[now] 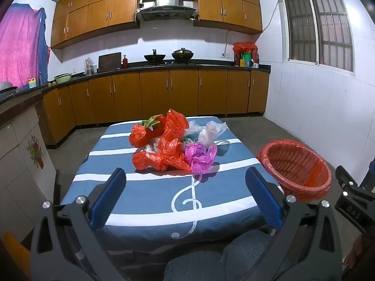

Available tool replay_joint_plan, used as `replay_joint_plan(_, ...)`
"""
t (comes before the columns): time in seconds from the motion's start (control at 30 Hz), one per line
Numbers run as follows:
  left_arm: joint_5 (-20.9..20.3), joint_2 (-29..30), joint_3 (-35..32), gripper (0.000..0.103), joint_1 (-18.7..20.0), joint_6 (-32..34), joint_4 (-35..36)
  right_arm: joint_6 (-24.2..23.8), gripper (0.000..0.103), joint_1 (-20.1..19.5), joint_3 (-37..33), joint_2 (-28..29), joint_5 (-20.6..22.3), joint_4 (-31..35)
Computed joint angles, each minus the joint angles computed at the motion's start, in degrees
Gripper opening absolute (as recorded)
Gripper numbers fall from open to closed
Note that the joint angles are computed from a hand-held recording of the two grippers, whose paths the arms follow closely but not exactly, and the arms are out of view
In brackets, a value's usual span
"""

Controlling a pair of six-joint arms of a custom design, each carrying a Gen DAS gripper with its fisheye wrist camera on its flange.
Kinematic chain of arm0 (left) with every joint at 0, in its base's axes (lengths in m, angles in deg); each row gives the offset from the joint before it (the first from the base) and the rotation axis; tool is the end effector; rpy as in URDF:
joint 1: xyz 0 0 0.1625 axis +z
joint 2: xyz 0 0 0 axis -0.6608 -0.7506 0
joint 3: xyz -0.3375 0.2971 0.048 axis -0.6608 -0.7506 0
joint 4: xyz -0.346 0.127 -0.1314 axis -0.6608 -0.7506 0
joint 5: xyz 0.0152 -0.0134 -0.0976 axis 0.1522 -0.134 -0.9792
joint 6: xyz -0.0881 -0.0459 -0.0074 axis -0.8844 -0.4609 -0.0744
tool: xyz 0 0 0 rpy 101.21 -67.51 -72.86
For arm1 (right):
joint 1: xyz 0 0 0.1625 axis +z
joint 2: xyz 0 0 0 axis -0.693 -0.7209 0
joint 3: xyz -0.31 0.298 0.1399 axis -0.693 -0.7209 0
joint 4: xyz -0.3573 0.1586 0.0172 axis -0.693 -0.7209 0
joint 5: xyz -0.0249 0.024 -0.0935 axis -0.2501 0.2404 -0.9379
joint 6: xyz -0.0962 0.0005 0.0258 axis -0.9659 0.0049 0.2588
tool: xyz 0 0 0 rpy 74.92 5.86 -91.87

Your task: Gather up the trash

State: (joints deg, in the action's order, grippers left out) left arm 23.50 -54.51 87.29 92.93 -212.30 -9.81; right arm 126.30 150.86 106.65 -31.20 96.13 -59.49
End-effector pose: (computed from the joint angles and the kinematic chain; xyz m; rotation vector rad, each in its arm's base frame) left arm -0.1145 -0.4721 0.1379 0.7407 2.1135 -1.2472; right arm 0.1872 -0.4339 0.0585 0.0732 -1.6974 1.3613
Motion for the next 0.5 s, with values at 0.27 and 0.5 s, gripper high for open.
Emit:
replay_joint_plan(0.27, 0.0, 0.1, -0.2, 0.099, 0.0, -0.1, 0.3, 0.0, 0.101, 0.0, -0.1, 0.0, 0.0, 0.1)
replay_joint_plan(0.5, -0.1, -0.2, 0.2, 0.099, -0.2, -0.3, 0.3, 0.0, 0.101, 0.0, 0.0, 0.0, 0.0, 0.0)
